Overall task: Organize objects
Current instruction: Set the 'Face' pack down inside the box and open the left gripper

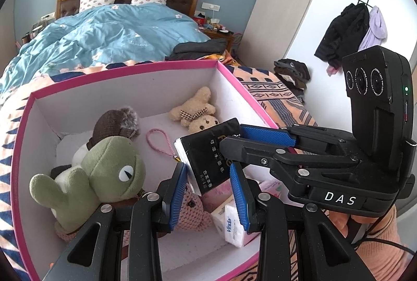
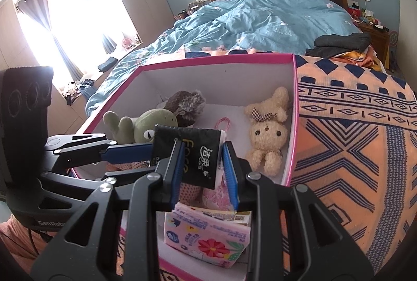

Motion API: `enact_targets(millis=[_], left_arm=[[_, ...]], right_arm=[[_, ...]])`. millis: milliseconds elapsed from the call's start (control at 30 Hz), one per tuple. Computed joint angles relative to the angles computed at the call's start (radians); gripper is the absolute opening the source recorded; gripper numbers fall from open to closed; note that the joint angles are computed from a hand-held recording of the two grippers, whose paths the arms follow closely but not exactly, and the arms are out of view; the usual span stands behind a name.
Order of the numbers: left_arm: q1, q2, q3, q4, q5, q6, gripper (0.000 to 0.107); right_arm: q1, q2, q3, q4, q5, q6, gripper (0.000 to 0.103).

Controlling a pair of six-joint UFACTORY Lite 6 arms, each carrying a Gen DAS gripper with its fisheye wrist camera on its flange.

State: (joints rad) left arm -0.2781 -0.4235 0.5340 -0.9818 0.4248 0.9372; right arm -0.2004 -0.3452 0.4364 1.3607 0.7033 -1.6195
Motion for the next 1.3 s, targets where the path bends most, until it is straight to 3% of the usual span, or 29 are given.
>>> enact_targets(millis=[767,1300], left_arm=[[-0.001,0.021,0.042,0.083,-0.01,-0.069,0.034],[0.048,0.119,0.119,0.077,0.03,-0.041,0.033]], right_arm=[[0.053,0.043,0.063,0.01,-0.037,0.008,0.033],[0.086,0.12,0.12,0.007,-0.065,0.02,0.033]])
